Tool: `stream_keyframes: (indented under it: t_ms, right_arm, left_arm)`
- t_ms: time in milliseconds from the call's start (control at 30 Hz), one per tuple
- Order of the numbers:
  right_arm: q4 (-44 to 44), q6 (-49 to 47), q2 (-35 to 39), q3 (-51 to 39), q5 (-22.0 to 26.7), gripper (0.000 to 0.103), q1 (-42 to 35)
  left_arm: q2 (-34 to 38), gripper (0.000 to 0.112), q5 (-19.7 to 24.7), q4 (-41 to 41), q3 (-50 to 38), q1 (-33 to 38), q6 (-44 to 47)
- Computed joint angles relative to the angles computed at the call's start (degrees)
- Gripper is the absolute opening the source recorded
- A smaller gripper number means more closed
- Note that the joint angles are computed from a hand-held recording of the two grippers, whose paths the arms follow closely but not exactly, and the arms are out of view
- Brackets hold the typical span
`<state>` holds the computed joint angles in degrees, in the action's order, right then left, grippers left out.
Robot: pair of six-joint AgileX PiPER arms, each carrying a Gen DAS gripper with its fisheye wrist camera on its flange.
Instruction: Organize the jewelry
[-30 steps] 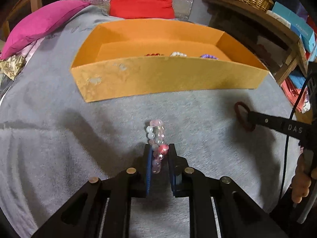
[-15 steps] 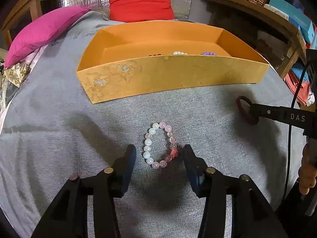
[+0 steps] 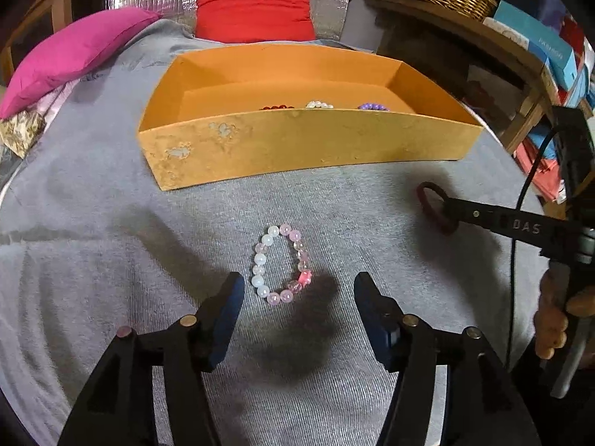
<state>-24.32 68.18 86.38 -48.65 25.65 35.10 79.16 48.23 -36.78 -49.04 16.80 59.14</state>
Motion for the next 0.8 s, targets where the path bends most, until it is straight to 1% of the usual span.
stream_keyframes:
  t_ms: [67,300,433,667,733,800]
  right_arm:
    - [-1.1,0.8,-0.1,0.1,0.0,0.019,0.2]
    - [-6.1,6.2,-0.8,0.5,0.8,0.017,1.3]
    - [-9.2,9.5,-1.9,1.2,0.7,0.017,1.8]
    - [-9.3,10.0,-3.7,2.8,-1.0,0.017,1.7]
    - [-9.1,9.8,-4.3,3.1,-1.2,0.017,1.2]
    - [-7.5,8.4,-5.5,3.9,-1.6,0.018,0.3]
  left_arm:
    - [0.6,0.063,1.5,-0.6,-0.6,1.7,1.2]
    - [2.0,0.064,4.6,-1.4,-1.7,4.9,2.4]
    - [1.7,0.064,2.8,-0.6,-0.9,2.8,0.8]
    - [2.2,0.064,-1.4,-1.2,-0.2,0.2,-1.2]
    - [2.2,0.057,-2.4,-1.0,0.2,-0.7,-0.7]
    - [2.6,0.055,-2.7,-0.7,0.0,-1.4,-0.8]
